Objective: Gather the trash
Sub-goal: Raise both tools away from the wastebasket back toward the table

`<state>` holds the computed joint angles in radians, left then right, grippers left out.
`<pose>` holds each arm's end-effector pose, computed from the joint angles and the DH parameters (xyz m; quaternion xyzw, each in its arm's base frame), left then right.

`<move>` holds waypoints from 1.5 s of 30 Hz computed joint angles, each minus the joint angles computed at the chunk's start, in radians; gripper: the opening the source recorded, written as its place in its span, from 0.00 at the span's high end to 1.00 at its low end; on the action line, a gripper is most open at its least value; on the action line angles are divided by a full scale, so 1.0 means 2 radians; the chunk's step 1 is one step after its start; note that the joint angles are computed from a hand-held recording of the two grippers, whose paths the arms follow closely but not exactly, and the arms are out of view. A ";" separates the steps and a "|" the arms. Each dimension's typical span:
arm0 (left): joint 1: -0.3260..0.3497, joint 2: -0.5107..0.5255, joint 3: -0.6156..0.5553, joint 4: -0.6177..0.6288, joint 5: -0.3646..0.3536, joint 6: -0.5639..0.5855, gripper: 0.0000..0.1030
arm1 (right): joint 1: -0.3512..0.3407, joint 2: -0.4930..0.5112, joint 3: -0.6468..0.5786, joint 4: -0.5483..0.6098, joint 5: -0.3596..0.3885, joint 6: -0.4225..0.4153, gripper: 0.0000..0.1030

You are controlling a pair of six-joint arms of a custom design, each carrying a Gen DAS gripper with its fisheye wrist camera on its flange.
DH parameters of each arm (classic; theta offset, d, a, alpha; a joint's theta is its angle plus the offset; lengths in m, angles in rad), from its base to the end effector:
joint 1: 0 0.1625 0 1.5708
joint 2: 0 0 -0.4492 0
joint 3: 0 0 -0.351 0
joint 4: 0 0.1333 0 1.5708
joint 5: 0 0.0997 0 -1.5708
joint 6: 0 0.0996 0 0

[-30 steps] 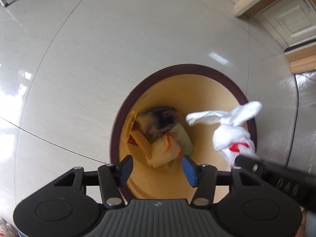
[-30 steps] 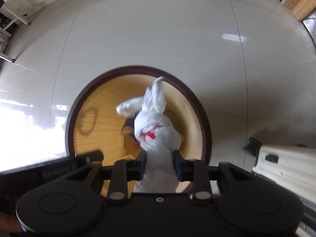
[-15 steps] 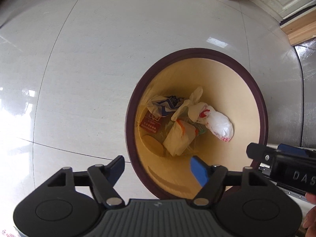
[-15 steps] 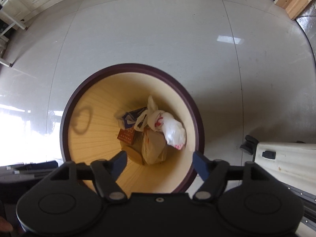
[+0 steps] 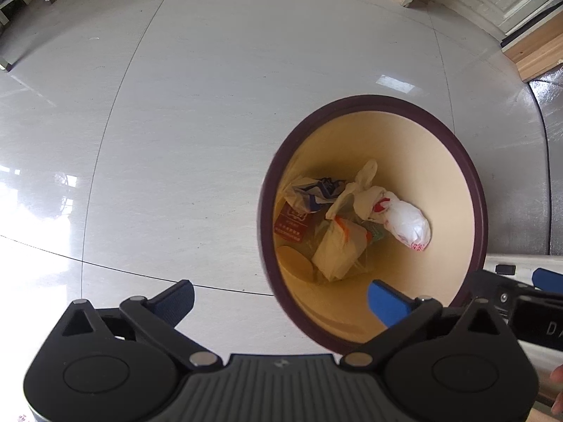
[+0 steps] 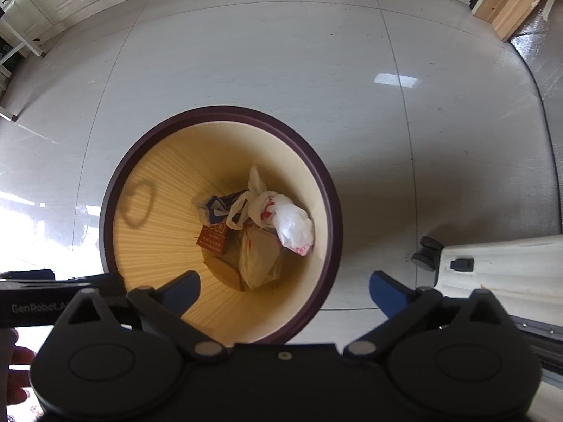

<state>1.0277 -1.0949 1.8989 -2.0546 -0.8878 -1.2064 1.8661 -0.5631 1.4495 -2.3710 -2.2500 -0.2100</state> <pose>-0.1006 -0.5462 0.2043 -0.2524 0.8969 -0.1574 0.3273 0.2698 -0.6438 0.0445 0.2494 -0.9085 -0.0264 0.3342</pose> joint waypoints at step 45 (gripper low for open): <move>-0.266 -0.070 -0.329 0.580 0.052 -0.265 0.00 | 0.185 -0.125 -0.199 0.327 -0.016 0.150 0.00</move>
